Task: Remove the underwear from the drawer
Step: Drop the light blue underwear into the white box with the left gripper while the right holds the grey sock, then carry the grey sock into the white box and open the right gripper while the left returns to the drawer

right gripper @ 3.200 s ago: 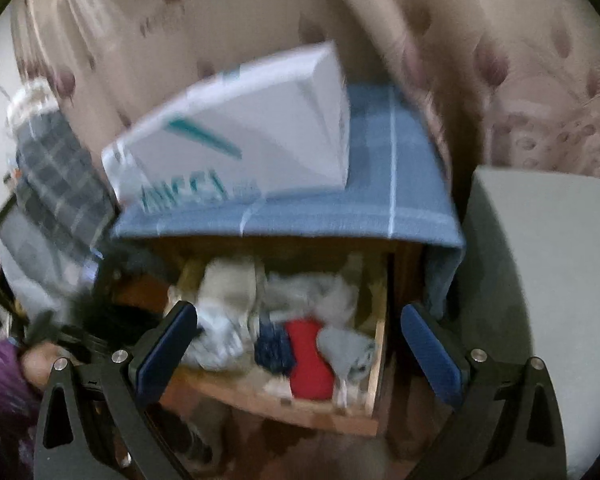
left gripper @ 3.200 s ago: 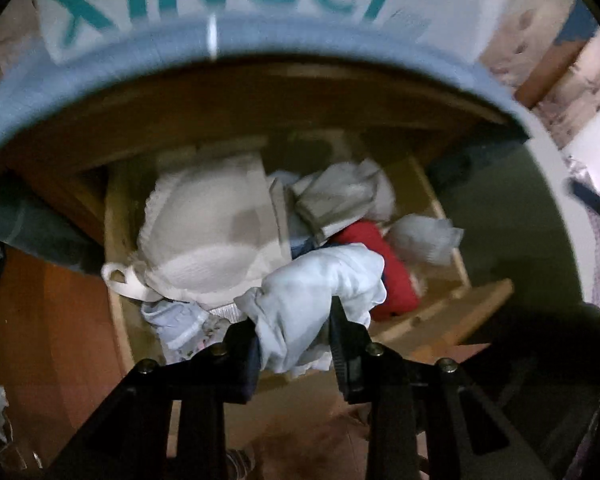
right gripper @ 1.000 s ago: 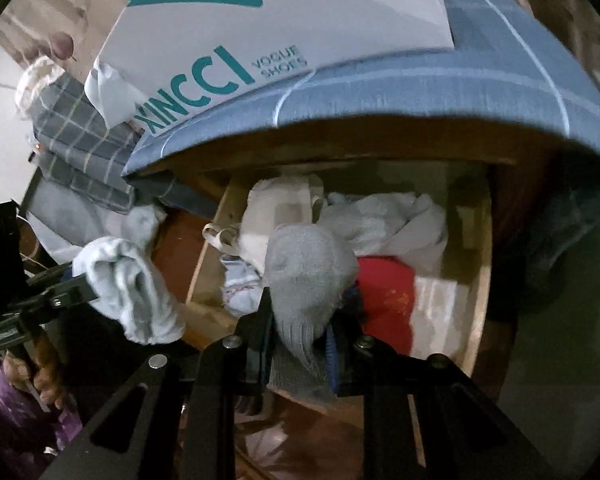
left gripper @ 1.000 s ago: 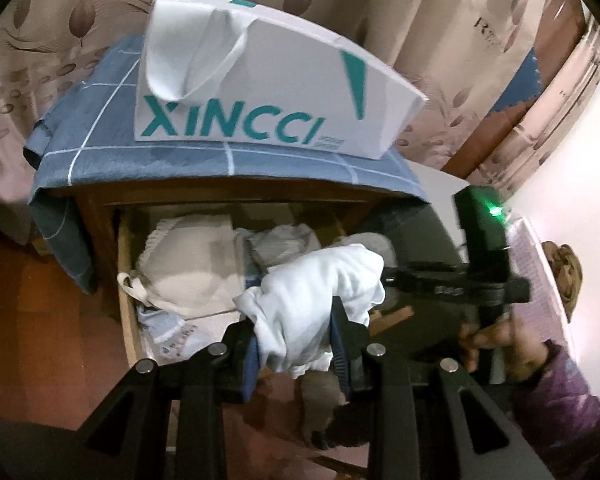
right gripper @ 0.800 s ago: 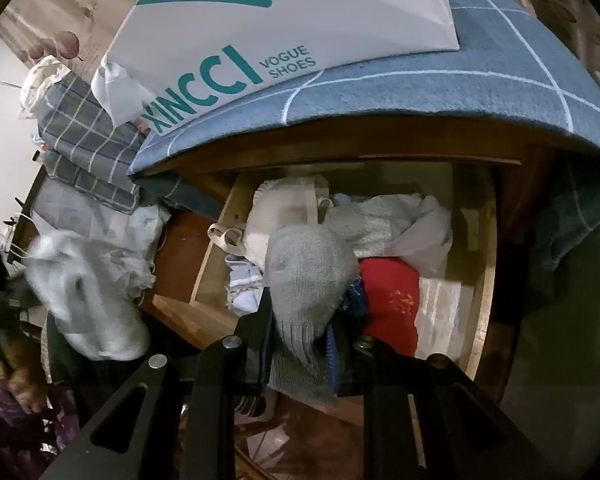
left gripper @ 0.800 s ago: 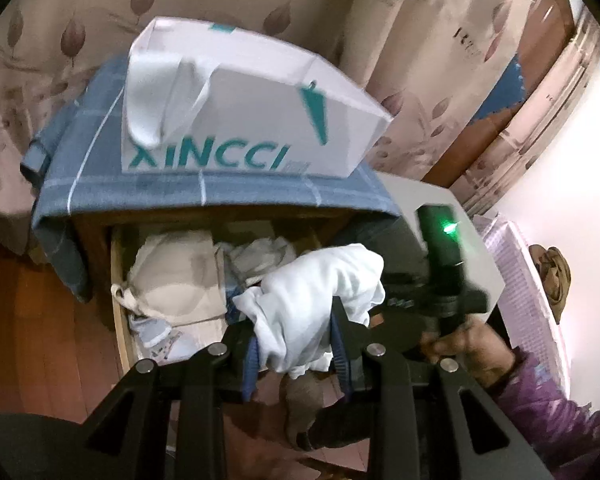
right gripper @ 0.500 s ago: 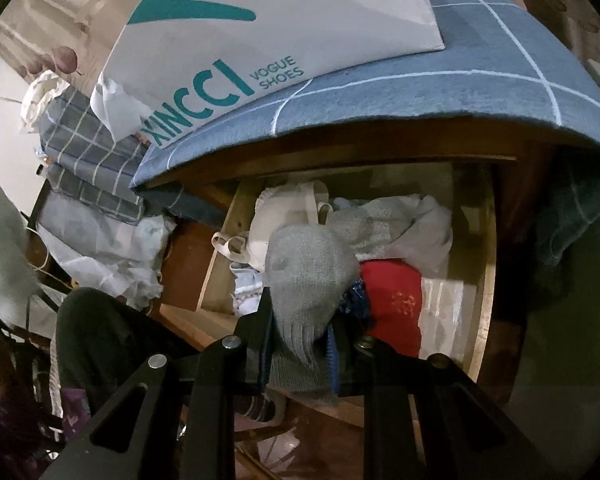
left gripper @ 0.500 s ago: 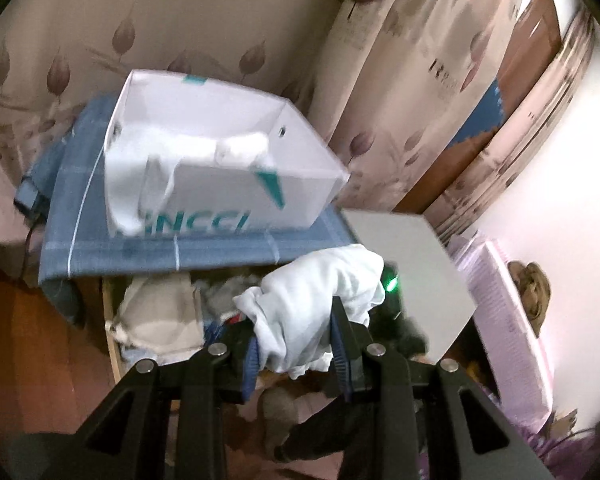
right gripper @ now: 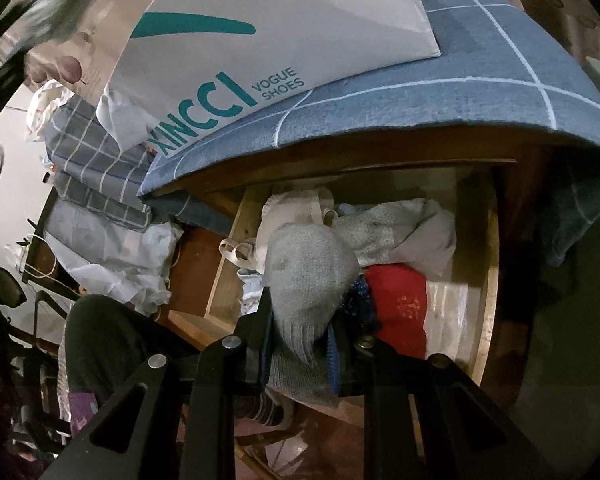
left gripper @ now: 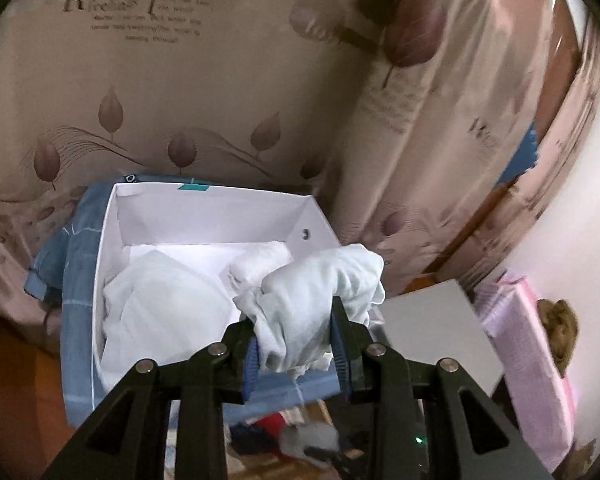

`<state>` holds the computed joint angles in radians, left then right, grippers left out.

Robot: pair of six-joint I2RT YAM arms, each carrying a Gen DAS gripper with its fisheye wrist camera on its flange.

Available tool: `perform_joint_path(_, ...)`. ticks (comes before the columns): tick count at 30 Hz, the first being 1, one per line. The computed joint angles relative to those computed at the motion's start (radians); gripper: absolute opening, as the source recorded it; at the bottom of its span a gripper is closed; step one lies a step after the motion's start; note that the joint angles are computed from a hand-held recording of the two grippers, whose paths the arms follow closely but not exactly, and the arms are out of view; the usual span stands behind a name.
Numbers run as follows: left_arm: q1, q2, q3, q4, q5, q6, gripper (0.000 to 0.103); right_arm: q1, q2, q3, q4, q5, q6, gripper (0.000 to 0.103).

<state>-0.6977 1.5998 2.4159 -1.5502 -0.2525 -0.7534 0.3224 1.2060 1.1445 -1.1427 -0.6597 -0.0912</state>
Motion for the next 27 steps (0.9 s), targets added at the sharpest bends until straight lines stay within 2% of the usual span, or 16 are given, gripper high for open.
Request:
perform_joint_path(6, 0.101, -0.008, -0.231, 0.148, 0.061, 0.033, 0.031, 0.0, 0.004, 0.001, -0.001, -0.004, 0.001, 0.02)
perform_joint_path(11, 0.114, 0.008, -0.326, 0.201, 0.086, 0.033, 0.032, 0.002, 0.007, 0.001, -0.002, -0.002, 0.005, 0.02)
perform_joint_path(17, 0.098, 0.007, -0.386, 0.244, 0.06, 0.024, 0.035, 0.007, 0.006, -0.002, 0.0, 0.003, 0.01, 0.02)
perform_joint_path(23, 0.088, -0.001, -0.357, 0.211, 0.007, -0.015, 0.039, 0.009, 0.0, -0.007, 0.0, 0.009, 0.009, 0.02)
perform_joint_path(27, 0.017, -0.075, -0.382, 0.19, -0.122, -0.028, 0.04, 0.016, -0.004, -0.012, 0.001, 0.016, 0.009, 0.02)
